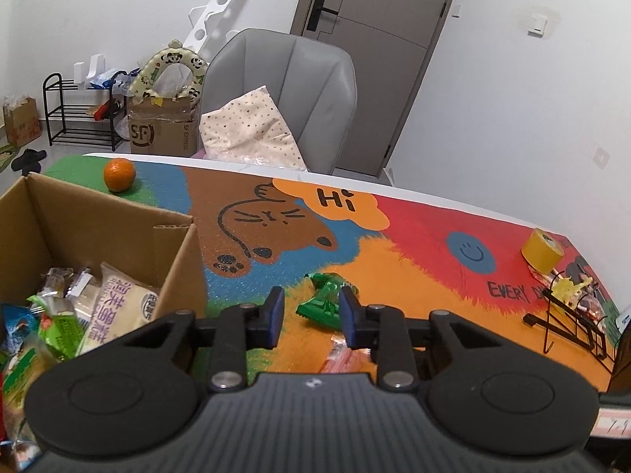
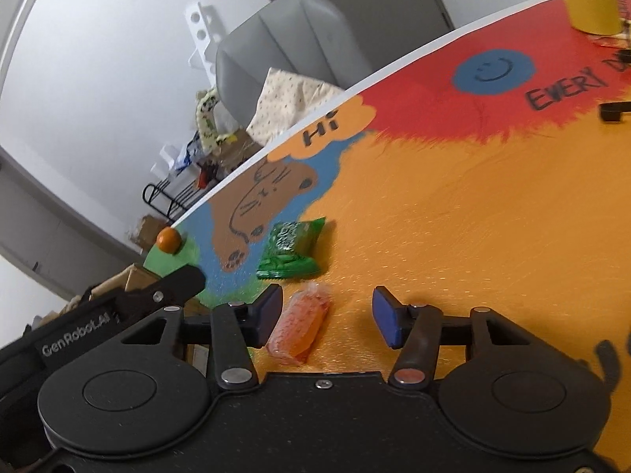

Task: Organize snacks
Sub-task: 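Grasp the orange wrapped candy with the right gripper while the left grasps the green pack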

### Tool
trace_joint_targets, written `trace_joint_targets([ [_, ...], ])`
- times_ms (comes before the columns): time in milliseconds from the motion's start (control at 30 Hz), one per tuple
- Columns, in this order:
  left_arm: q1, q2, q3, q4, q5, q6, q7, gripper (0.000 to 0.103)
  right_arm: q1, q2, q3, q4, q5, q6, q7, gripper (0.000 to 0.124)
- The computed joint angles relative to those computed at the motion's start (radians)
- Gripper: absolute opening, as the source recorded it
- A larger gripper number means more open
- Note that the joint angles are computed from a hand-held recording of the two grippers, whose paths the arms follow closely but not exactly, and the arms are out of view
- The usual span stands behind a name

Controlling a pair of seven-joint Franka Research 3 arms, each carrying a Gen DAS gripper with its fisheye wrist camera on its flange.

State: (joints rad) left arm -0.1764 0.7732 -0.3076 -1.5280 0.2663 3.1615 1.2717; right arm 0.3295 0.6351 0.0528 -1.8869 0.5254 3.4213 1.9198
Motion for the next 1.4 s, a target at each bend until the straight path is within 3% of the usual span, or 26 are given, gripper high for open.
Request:
trace_joint_targets([
  [33,-0.003,0.002,0.003,0.003,0.000,0.002,-0.002,0.028,0.001,0.005,-0.002,0.011,-0.004,-0.010,-0.002,0.054],
  [133,-0.066,-0.002,0.088,0.007,0.004,0.039,-0.044,0.028,-0.055,0.027,0.054,0.037,-0.043,-0.018,-0.003,0.054],
  [167,-0.060,0.000,0.082,0.009,0.005,0.044,-0.050,0.028,-0.059,0.035,0.057,0.047,-0.048,-0.025,-0.002,0.054],
  [200,-0.057,0.007,0.077,0.018,0.005,0.047,-0.057,0.028,-0.057,0.044,0.054,0.057,-0.052,-0.029,-0.002,0.054],
  [267,-0.092,0.010,0.122,0.025,0.006,0.066,-0.085,0.028,-0.054,0.064,0.051,0.075,-0.057,-0.033,-0.001,0.053],
  [300,-0.101,0.013,0.134,0.028,0.009,0.072,-0.095,0.028,-0.015,0.067,0.012,0.080,-0.047,-0.030,-0.006,0.053],
  [433,-0.058,0.027,0.076,0.041,0.027,0.046,-0.089,0.028,0.096,0.081,-0.100,0.104,-0.019,-0.057,-0.025,0.051],
  [467,-0.061,0.026,0.081,0.039,0.028,0.048,-0.092,0.028,0.142,0.088,-0.148,0.112,0.003,-0.068,-0.035,0.048],
  [533,-0.064,0.023,0.089,0.033,0.029,0.053,-0.101,0.028,0.167,0.095,-0.174,0.121,-0.001,-0.083,-0.035,0.034],
  [567,-0.062,0.023,0.089,0.031,0.030,0.053,-0.103,0.028,0.168,0.097,-0.176,0.120,-0.002,-0.078,-0.038,0.027],
  [700,-0.047,0.026,0.071,0.029,0.040,0.038,-0.094,0.028,0.075,0.083,-0.072,0.096,-0.020,-0.037,-0.048,0.018],
  [900,-0.050,0.049,0.052,0.054,0.050,0.023,-0.065,0.028,0.112,0.067,-0.119,0.063,0.045,-0.011,-0.040,0.017],
  [1000,-0.078,0.064,0.074,0.081,0.050,0.023,-0.062,0.028,0.108,0.060,-0.121,0.045,0.069,0.011,-0.041,0.015],
  [1067,-0.096,0.083,0.085,0.112,0.052,0.010,-0.057,0.031,0.142,0.058,-0.160,0.038,0.107,0.015,-0.048,0.014],
  [1167,-0.116,0.113,0.094,0.161,0.048,-0.024,-0.052,0.033,0.122,0.056,-0.145,0.030,0.124,0.030,-0.051,0.014],
  [1333,-0.172,0.149,0.162,0.215,0.055,-0.018,-0.067,0.053,0.127,0.054,-0.153,0.023,0.164,0.040,-0.062,0.014],
  [1400,-0.177,0.179,0.162,0.262,0.056,-0.042,-0.065,0.055,0.141,0.053,-0.170,0.020,0.188,0.039,-0.068,0.014],
])
